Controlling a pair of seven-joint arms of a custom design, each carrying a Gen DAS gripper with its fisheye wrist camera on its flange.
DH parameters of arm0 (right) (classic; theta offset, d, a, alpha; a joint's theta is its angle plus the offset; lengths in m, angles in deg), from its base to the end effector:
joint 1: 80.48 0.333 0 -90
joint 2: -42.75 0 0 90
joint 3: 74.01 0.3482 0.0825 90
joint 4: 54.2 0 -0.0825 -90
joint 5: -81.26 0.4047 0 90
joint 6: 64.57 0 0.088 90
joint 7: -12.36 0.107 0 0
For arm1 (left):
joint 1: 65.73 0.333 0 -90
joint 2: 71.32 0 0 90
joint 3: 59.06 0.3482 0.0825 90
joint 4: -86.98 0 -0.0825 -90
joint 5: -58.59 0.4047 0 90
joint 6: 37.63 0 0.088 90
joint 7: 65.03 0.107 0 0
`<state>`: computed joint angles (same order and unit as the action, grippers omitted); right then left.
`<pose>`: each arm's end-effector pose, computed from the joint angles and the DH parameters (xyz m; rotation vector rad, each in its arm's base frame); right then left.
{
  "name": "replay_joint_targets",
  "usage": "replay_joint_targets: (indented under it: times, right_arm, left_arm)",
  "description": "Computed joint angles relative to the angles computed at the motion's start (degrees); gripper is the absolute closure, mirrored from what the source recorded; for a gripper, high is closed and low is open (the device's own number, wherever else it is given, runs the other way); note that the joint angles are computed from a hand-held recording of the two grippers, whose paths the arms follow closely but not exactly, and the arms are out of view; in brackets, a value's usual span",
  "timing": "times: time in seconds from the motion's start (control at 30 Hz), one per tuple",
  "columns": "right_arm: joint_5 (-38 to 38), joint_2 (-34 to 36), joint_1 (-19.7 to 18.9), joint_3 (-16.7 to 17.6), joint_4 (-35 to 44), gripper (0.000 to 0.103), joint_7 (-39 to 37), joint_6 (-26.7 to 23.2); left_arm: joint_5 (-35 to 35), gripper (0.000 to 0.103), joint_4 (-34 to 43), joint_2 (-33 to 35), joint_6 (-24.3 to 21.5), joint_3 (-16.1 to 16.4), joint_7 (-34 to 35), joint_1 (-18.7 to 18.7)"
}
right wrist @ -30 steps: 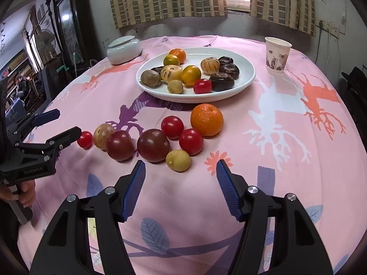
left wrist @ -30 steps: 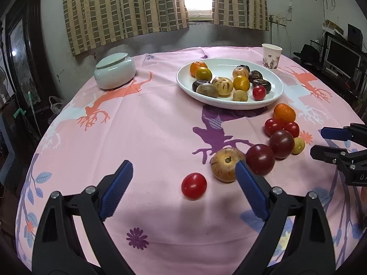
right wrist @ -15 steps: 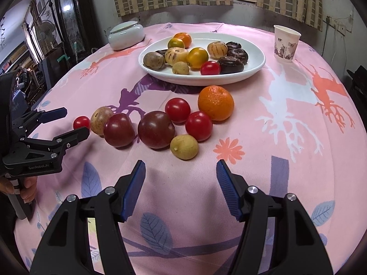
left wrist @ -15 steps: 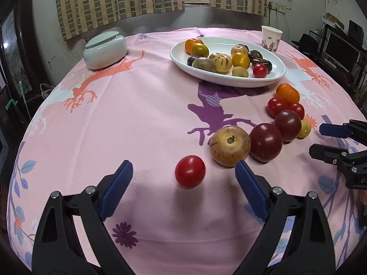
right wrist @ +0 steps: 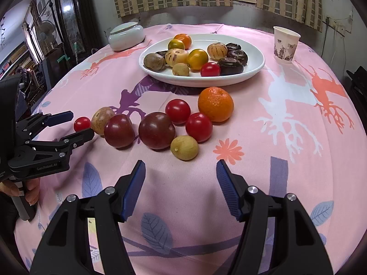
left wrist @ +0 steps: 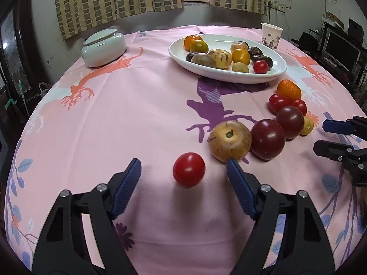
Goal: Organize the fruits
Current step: 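Move both grippers back toward the remaining fruit cluster, then grasp a red cherry tomato with the left gripper, then grasp the small yellow fruit with the right gripper while the left gripper holds the tomato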
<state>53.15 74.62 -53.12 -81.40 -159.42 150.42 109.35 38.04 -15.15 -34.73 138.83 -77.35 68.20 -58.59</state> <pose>0.6577 0.2900 0.3062 -1.8195 1.7773 -0.4969 0.7313 -0.0776 0.2929 -1.3634 2.2254 -0.7874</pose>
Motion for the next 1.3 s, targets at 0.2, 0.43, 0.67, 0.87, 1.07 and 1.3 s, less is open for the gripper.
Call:
replay_joint_targets:
  times: [0.2,0.43,0.67,0.87,1.07,1.3]
  right_arm:
    - [0.03,0.0,0.1,-0.1,0.0,0.038,0.01,0.01]
    - [-0.41,0.21,0.75,-0.71,0.21,0.038,0.28,-0.29]
    - [-3.13,1.82,3.9,-3.96,1.87,0.039,3.63,-1.44]
    - [-4.02,3.13,3.68,-3.93,3.51,0.039,6.13,-2.09]
    - [-4.57,4.28,3.76,-4.18,5.64,0.043,7.74,-3.43]
    - [-6.75,5.22,3.1,-3.08,8.25,0.048,7.06,-7.39]
  left_arm:
    - [-0.56,0.052,1.71,0.58,-4.39,0.63,-0.32,-0.23]
    - [-2.09,0.075,1.56,0.56,-4.48,-0.67,2.09,0.65]
    - [-2.85,0.075,1.66,0.5,-4.61,-0.29,2.67,0.29]
    - [-3.16,0.075,1.67,0.48,-4.6,-0.1,2.91,0.1]
    - [-3.27,0.075,1.68,0.45,-4.6,0.01,3.0,-0.01]
    - [-3.43,0.075,1.81,0.51,-4.75,0.02,3.09,0.0]
